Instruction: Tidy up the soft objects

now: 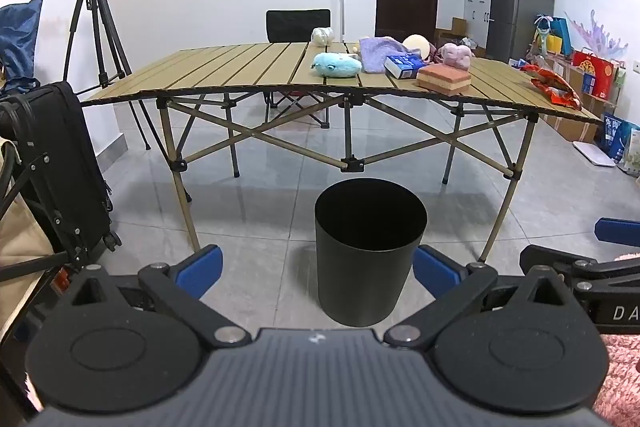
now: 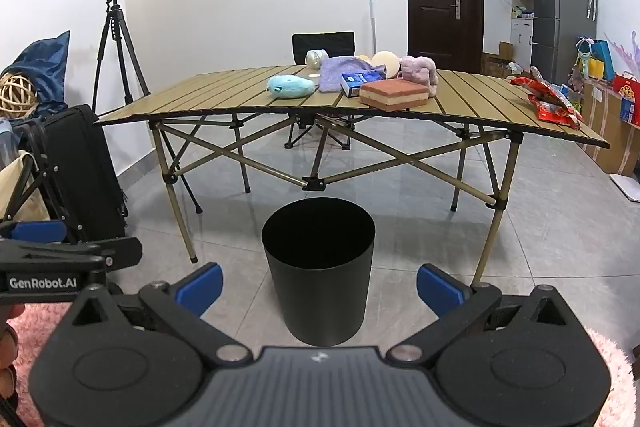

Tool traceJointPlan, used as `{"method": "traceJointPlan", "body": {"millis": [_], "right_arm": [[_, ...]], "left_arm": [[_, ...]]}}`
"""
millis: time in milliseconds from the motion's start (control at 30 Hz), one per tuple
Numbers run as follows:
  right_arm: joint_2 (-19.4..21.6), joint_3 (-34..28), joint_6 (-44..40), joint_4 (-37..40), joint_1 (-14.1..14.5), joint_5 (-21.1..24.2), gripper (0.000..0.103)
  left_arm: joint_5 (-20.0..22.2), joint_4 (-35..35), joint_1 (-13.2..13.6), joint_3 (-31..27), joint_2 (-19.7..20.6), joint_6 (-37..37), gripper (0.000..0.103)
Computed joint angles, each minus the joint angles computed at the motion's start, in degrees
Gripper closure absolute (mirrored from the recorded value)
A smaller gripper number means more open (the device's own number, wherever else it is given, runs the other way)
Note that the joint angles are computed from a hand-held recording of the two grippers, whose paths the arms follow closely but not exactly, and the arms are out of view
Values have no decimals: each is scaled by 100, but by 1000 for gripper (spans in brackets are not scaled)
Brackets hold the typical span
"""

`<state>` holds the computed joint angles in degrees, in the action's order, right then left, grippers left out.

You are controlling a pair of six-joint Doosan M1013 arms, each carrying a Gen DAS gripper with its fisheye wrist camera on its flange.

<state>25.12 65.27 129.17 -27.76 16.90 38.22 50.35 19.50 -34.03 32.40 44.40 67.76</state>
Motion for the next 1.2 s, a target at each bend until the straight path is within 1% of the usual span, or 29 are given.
{"method": "traceJointPlan", "body": {"millis": [200, 500, 1133, 1200], "right_arm": [[5, -13, 17, -15, 20, 18, 0], [-9, 4, 4, -4, 16, 14, 0], [26, -19, 38, -51, 44, -3, 0], [-16, 13, -28, -14, 33, -29, 0]], "left_arm": [[87, -24, -2, -162, 75, 22, 0], [115, -32, 0, -190, 86, 33, 0], [-7, -25, 1, -75, 14, 16, 0], [-14, -23, 0, -74, 14, 11, 0]]}}
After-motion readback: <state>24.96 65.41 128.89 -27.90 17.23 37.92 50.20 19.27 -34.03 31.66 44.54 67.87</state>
